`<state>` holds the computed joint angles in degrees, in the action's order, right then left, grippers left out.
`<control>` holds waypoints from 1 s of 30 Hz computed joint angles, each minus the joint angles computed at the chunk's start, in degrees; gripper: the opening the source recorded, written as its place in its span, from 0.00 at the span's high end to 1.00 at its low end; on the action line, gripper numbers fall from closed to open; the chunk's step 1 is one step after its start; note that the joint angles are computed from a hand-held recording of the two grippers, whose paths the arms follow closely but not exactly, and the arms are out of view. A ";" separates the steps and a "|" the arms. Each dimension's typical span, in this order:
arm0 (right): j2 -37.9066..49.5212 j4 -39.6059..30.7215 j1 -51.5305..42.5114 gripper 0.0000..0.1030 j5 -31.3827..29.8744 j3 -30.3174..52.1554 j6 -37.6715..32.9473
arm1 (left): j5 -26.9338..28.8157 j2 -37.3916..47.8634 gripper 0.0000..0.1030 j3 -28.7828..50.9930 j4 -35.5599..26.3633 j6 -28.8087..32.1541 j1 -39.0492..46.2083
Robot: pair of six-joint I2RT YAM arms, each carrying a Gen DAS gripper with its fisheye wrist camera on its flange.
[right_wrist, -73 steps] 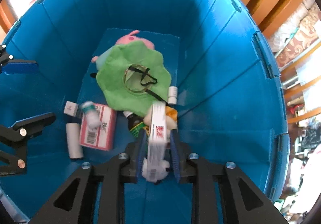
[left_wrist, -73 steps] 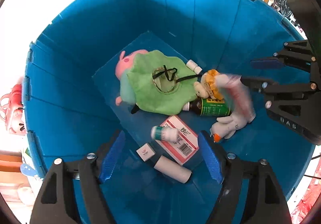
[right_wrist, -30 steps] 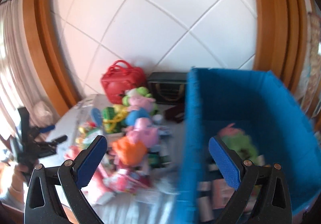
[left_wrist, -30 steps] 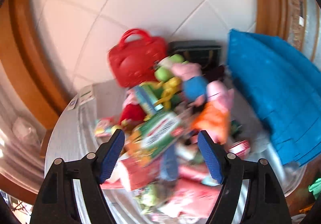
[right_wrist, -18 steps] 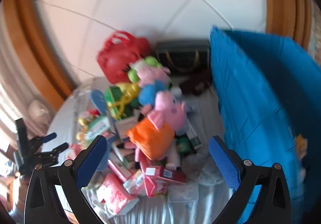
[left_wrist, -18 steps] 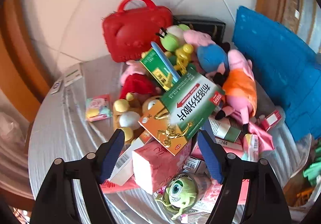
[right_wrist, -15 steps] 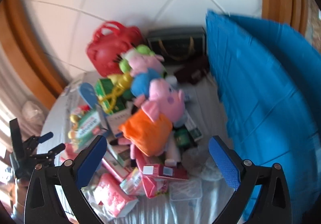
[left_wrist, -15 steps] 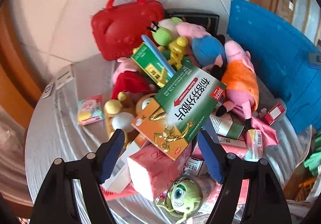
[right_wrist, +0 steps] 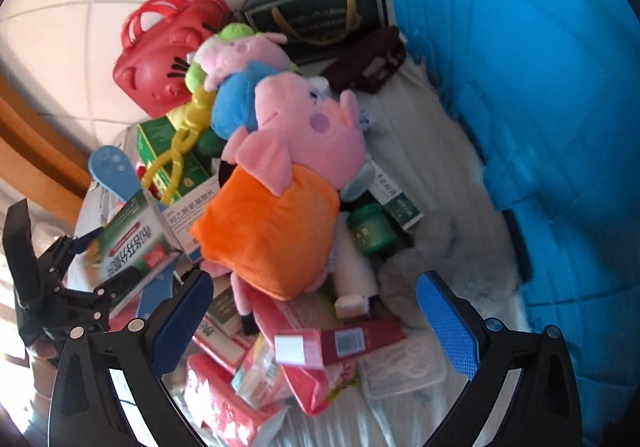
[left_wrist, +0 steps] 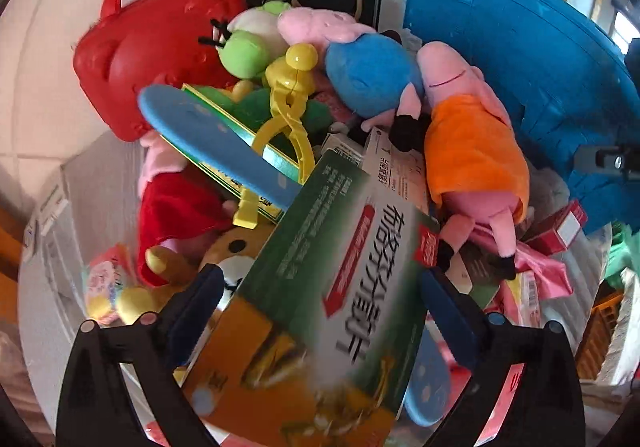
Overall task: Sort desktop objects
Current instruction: 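Grasp the white barcode box with the left tool while the right tool grasps the red box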
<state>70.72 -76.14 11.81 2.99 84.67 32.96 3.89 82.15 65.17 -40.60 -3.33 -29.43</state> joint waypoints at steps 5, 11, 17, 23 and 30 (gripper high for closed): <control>4.05 5.08 -1.41 0.00 -3.30 -2.67 0.23 | 1.48 -1.97 0.42 -1.23 0.47 -6.72 2.99; 9.35 9.60 -3.52 0.00 -6.66 -2.14 -0.40 | -5.48 -6.97 0.46 -3.51 -3.02 -10.51 4.36; 12.05 11.51 -3.55 0.00 -7.43 -1.56 -1.84 | -11.69 -10.22 0.38 -5.87 -4.71 -10.22 4.33; 9.10 12.41 -3.48 0.04 -6.44 -3.29 -4.16 | -11.33 -15.76 0.38 -9.82 -8.02 -10.41 12.18; 2.28 6.31 -6.74 0.13 -1.33 -4.67 -8.29 | -3.44 -22.46 0.38 -19.76 -8.76 -4.44 28.58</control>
